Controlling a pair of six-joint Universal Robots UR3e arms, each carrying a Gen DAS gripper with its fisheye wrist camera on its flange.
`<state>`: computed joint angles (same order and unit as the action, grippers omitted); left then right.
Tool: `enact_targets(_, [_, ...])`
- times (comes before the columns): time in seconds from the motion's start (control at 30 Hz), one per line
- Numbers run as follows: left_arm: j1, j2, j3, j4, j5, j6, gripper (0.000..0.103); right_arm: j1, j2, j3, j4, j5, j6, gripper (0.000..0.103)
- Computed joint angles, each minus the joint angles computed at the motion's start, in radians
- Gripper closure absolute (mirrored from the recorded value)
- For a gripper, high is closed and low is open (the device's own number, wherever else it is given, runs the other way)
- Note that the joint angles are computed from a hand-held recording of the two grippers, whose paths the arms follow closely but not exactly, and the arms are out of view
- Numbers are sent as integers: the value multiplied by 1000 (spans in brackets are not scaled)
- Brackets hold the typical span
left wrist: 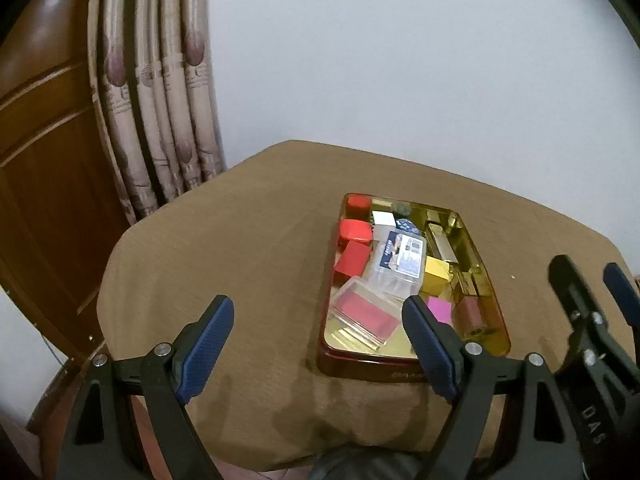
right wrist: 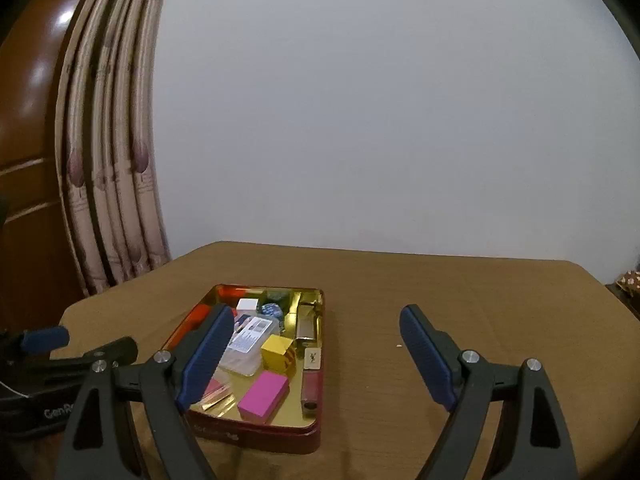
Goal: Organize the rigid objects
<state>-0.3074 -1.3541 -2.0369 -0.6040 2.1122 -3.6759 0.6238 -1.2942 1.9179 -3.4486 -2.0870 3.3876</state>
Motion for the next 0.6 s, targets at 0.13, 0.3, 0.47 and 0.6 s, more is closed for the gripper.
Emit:
enact_targets(0.13, [9,6,-1,-5,-20,11,20,10,9,-9,9,-6,-11,15])
enact_targets(0.3, [31,21,-13,-2,-48,28,20,11,2,-8,8,-1,-24,15])
enact_targets(0.47, [46,21,-18,-9,-63,31,20,6,-5,2,11,6,-16,15])
enact_targets(0.6, [40,21,-36,20,-46,25,19,-5,-16,23,2,26,-13,15])
